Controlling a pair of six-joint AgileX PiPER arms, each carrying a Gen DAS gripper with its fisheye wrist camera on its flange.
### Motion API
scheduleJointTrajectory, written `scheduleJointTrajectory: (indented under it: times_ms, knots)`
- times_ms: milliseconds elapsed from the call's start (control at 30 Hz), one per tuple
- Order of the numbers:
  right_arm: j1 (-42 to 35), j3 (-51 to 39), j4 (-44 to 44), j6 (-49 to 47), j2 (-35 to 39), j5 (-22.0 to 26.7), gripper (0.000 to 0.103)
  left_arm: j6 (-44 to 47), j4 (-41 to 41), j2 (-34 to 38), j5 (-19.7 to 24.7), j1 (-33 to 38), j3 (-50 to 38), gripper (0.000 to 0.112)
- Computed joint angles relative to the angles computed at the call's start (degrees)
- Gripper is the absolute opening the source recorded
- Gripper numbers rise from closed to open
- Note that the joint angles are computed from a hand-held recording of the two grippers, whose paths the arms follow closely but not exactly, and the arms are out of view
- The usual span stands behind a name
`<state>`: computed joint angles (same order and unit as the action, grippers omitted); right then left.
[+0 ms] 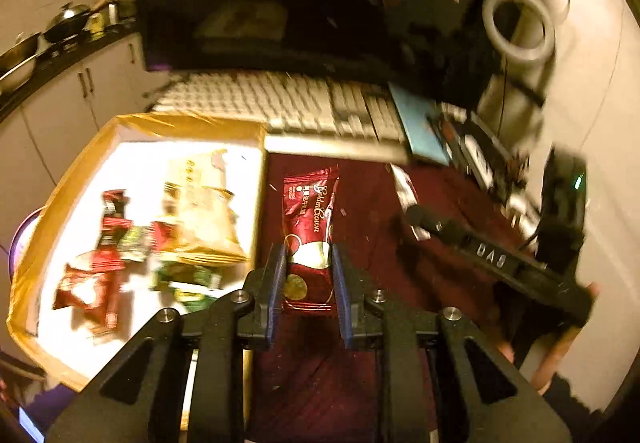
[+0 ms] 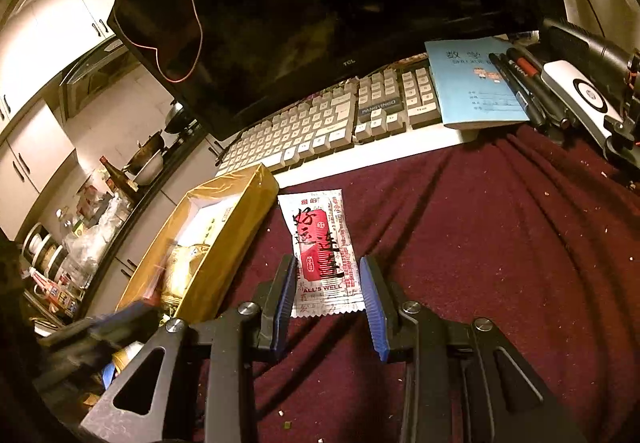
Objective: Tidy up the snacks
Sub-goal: 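Carry the sachet with right and the red candy bar with left over the tray, then open the right gripper to drop the sachet while the left drops its candy bar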
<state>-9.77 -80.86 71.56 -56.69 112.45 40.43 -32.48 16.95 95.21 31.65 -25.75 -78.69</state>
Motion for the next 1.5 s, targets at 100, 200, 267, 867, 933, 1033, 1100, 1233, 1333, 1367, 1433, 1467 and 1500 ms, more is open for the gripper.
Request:
scheduleJointTrajectory:
  times_ms: [100,200,267,867,933,1033,1100,1233,1333,1367,1433,1467,1500]
  knots:
    - [0.0,0.8,1.6,-1.9,-1.1,0.1,0.033,-3.5,1.3,-3.9,-3.0,3.1,4.4,0.020]
    - [0.9,-1.0,0.3,0.1,-1.7,4.0,0.033,-3.6,-1.8,-6.3,-6.5,8.6,8.6,0.020]
    - [2.6,-2.3,-0.6,0.7,-2.5,6.7,0.033,-3.1,-4.1,-7.1,-8.2,12.6,10.6,0.020]
    - [24.6,-30.8,-28.2,24.8,9.1,7.2,0.033,-8.4,3.7,-0.7,-3.7,19.8,7.5,0.020]
    - [25.4,-35.8,-31.6,28.3,11.8,8.0,0.033,-9.7,5.9,0.3,-2.8,19.5,6.4,0.020]
    - [26.4,-44.5,-35.3,33.7,16.8,11.4,0.033,-12.5,9.8,1.4,-1.9,18.8,5.4,0.020]
    - [26.8,-46.1,-36.6,35.2,17.9,11.8,0.033,-13.1,10.7,1.8,-1.5,18.8,5.0,0.020]
    - [28.4,-49.5,-40.4,38.2,20.2,11.9,0.033,-14.0,12.6,2.5,-0.3,18.5,4.0,0.020]
    - [28.8,-50.7,-41.7,39.1,21.2,12.3,0.033,-14.6,14.3,2.9,0.7,17.9,3.6,0.021]
    - [28.9,-50.7,-41.7,39.2,21.3,12.2,0.036,-14.6,14.4,3.0,0.9,17.8,3.4,0.021]
    - [28.6,-49.1,-40.4,38.6,20.7,11.1,0.036,-15.8,15.9,3.0,1.4,17.2,3.4,0.023]
    - [28.5,-48.3,-39.8,38.3,20.4,10.9,0.038,-16.1,16.3,2.9,1.8,16.9,3.4,0.024]
    - [28.0,-46.9,-38.0,36.9,19.5,10.7,0.041,-16.4,16.6,2.9,2.1,16.6,3.4,0.030]
